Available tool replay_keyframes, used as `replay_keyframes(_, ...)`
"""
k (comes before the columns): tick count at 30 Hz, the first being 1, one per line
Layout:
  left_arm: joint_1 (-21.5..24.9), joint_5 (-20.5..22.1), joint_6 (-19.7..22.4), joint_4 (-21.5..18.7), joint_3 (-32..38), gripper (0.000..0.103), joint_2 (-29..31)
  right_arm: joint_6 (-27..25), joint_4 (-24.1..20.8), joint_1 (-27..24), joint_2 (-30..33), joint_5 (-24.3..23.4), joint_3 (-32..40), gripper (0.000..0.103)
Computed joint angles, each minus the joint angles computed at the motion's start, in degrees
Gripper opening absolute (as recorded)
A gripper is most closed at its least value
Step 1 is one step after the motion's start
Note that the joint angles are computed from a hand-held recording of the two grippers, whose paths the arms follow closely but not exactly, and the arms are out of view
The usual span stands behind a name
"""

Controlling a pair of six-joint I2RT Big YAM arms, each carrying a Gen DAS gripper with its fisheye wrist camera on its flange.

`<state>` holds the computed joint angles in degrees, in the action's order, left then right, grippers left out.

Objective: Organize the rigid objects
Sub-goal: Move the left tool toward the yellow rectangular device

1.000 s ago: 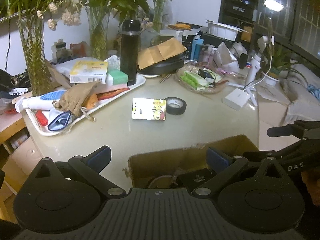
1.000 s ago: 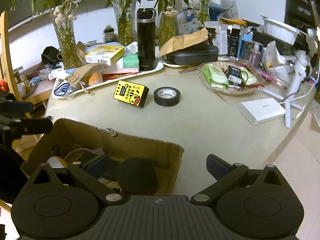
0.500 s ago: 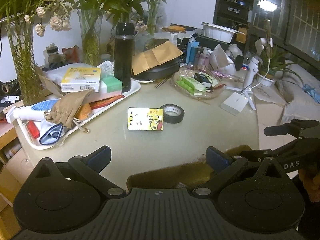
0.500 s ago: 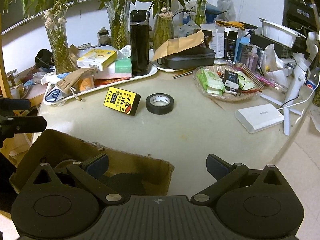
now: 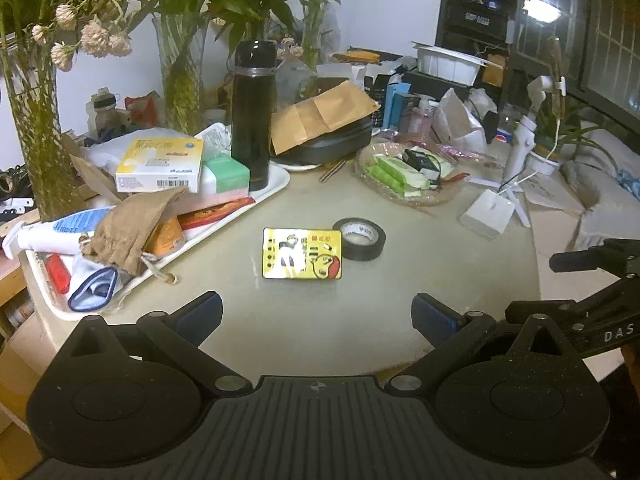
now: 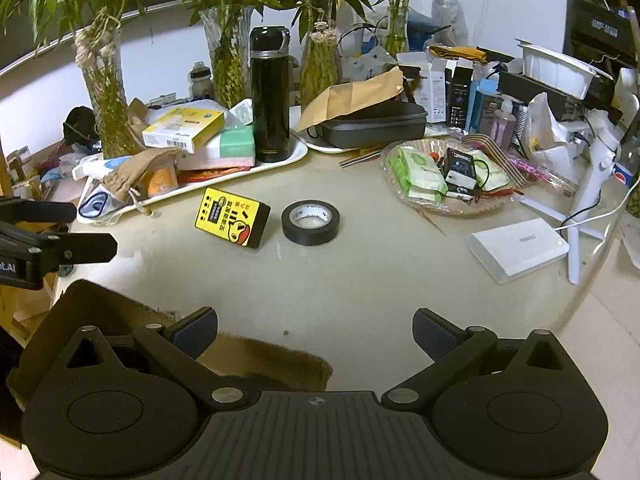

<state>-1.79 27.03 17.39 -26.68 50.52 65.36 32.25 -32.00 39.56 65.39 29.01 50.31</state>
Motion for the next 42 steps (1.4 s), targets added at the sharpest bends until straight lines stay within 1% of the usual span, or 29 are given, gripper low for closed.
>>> replay_keyframes(8, -1.18, -0.74, -0.26, 3.04, 1.01, 0.103, 2.87, -1.88, 1.41, -1.81, 0.93, -0.78, 0.68, 0.103)
replay_keyframes(13, -2.17, -3.91, -0.37, 3.43, 2.74, 0.103, 5.6, -2.51, 2.17, -3.27, 1.3, -1.48, 0.97, 0.103)
replay_keyframes(18, -2.87, -5.67, 0.06, 3.66, 4.32, 0.103, 8.0, -3.55, 3.1, -4.7, 1.76, -2.58, 1.15, 0.103)
replay_keyframes(27, -4.54, -7.44, 2.75, 3.58, 5.95, 0.103, 10.89, -5.82, 4.18, -7.95, 3.94, -4.7, 2.32, 0.103)
replay_keyframes(28, -4.73, -7.7, 3.02, 3.44, 6.14, 0.103, 11.17, -6.03, 4.24, -8.3, 4.26, -4.84, 2.5, 0.103)
replay_keyframes(31, -4.93, -7.47, 3.94, 1.17, 7.59, 0.103, 12.4, -6.67, 4.4, -9.29, 5.39, -5.31, 3.25, 0.103)
replay_keyframes(36, -5.01, -7.55, 4.77, -0.23, 9.21, 0.103, 13.8, -8.01, 4.27, -10.26, 7.39, -5.63, 4.59, 0.103)
replay_keyframes(39, -5.42, -8.05, 5.64, -1.97, 10.63, 0.103, 14.81, -9.02, 4.27, -10.69, 8.35, -5.95, 5.26, 0.103)
replay_keyframes(42, -6.3, -9.66, 6.69, -1.79, 11.26, 0.103, 15.37, -9.92, 3.84, -11.13, 9.51, -5.96, 6.22, 0.103)
